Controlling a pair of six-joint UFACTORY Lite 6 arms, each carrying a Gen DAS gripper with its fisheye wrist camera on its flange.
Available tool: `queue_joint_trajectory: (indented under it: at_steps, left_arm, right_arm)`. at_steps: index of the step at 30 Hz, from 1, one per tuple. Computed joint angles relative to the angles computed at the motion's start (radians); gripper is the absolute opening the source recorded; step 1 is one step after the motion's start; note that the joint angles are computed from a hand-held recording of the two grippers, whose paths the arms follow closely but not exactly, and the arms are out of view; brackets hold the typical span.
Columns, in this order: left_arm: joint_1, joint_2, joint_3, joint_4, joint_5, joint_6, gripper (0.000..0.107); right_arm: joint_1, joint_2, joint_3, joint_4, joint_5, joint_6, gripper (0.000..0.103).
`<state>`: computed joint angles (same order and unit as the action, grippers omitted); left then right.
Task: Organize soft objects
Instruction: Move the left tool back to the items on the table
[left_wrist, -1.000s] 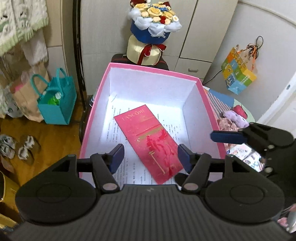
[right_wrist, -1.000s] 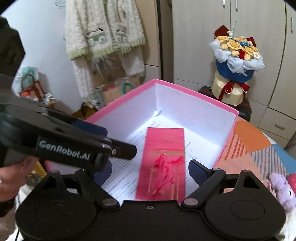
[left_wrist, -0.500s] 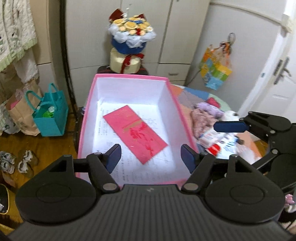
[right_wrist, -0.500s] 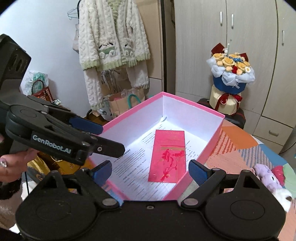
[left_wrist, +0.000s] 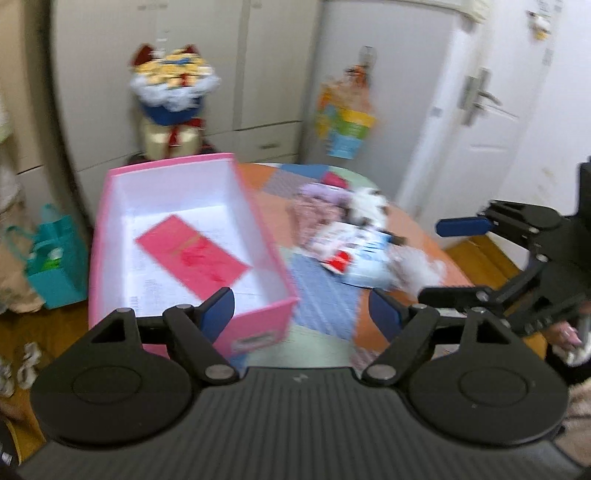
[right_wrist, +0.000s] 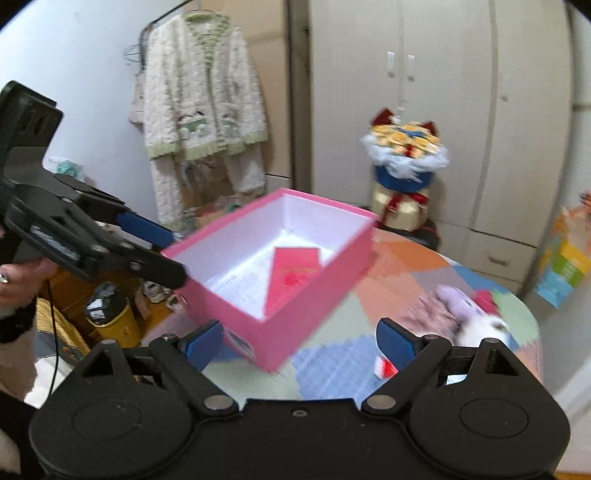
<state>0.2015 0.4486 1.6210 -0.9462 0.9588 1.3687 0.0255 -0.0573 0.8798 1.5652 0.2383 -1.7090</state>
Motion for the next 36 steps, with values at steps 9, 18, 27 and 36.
queue_joint_trajectory:
  at_steps: [9, 18, 27, 36]
  left_arm:
    - [-0.162, -0.049, -0.135, -0.021, -0.061, 0.024, 0.079]
    - [-0.380, 0.058, -0.146, -0.105, -0.267, 0.014, 0.079]
    - [-0.513, 0.246, -0.033, -0.265, -0.452, 0.087, 0.078]
    - [-0.630, 0.432, 0.113, -0.688, -0.685, 0.526, 0.075]
  right_arm:
    - [-0.200, -0.153, -0.210, -0.074, 0.048, 0.006, 0.093]
    - [-0.406, 0.004, -0.234, 0.155, 0.170, -0.384, 0.093]
    - [-0.498, 0.288, -0.152, 0.439, 0.281, -0.772, 0.093]
    - [-0.554, 0.536, -0.081, 0.670, 0.479, -1.052, 0.093]
